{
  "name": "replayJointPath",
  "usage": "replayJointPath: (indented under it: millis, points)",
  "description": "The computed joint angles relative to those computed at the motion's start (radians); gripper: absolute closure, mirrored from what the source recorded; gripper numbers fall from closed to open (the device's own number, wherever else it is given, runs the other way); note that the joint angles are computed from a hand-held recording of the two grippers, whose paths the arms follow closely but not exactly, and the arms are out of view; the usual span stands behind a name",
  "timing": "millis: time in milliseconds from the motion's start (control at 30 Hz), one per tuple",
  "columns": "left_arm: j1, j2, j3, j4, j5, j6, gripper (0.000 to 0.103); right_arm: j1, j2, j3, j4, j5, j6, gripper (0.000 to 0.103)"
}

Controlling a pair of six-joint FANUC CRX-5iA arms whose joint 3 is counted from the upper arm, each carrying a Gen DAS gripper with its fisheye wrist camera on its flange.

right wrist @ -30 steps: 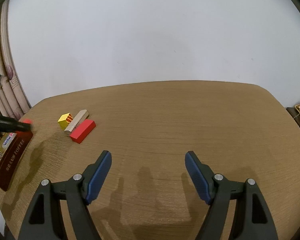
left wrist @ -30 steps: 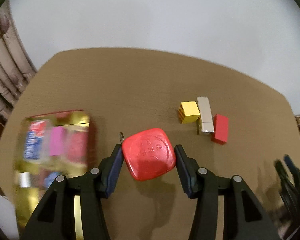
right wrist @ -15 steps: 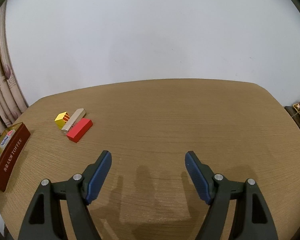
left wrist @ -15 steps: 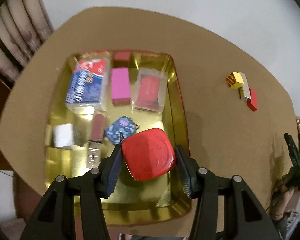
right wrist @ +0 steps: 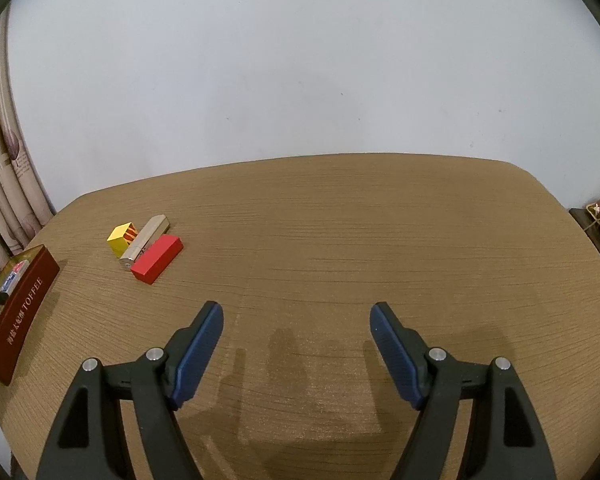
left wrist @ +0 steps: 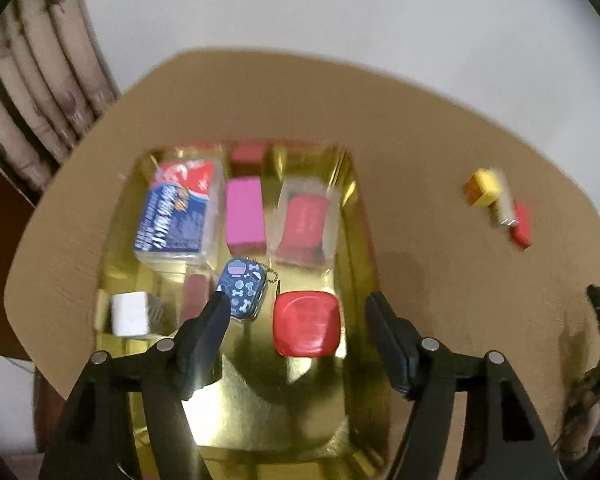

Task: Organize rigid objects
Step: 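Carry the red rounded case into the tin and release it, then grasp the red rectangular block with the right gripper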

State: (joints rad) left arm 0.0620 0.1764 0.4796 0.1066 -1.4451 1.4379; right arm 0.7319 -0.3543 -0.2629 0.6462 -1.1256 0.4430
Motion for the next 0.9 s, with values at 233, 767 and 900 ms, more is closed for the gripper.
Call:
replayJointPath:
  millis: [233, 767, 900]
  points:
    - [0.022, -0.294, -0.278, 0.012, 0.182, -0.010, 0.011, 0.000, 0.005, 0.009, -0.013, -0.013, 0.011, 0.025]
    - [0.132, -0.527, -0.547, 0.020, 0.154, -0.078, 0.010, -0.045, 0.366, 0.469, -0.333, -0.122, 0.765, 0.025]
    - [0.152, -0.522, -0.546, 0.044, 0.147, -0.082, 0.010, -0.073, 0.464, 0.591, -0.369, -0.182, 0.965, 0.025]
